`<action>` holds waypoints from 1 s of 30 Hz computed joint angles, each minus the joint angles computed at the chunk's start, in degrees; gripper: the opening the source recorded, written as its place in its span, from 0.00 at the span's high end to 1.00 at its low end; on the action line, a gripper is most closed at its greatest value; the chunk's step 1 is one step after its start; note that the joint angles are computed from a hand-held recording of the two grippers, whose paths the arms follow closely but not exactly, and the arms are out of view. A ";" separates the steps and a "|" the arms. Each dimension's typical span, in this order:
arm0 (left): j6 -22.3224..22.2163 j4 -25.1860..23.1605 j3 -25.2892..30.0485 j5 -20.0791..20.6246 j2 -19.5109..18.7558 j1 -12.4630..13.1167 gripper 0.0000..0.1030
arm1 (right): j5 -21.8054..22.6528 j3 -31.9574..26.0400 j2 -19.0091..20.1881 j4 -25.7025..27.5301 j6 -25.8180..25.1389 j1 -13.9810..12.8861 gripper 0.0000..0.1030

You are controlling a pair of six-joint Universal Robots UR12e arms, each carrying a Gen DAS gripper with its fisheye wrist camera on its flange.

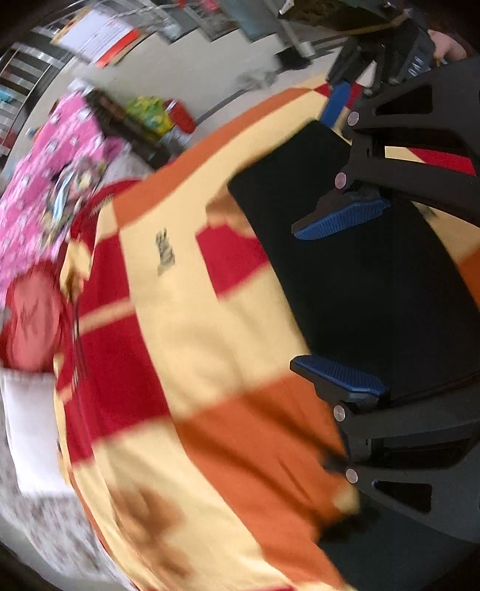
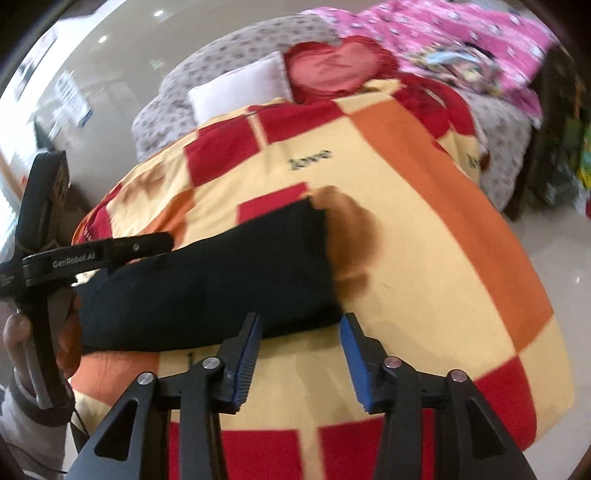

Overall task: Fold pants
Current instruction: 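Fold the garment end over with the right gripper toward the left gripper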

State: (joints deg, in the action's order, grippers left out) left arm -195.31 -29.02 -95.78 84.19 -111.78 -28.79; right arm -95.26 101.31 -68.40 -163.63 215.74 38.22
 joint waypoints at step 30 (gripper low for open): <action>10.41 -3.57 10.22 -16.93 -8.12 0.42 0.87 | 8.52 -2.68 4.79 -13.83 2.71 -1.74 0.83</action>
State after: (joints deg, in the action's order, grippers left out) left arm -184.89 -32.59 -85.56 67.26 -119.90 -28.38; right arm -86.75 98.63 -63.61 -177.46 218.45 36.48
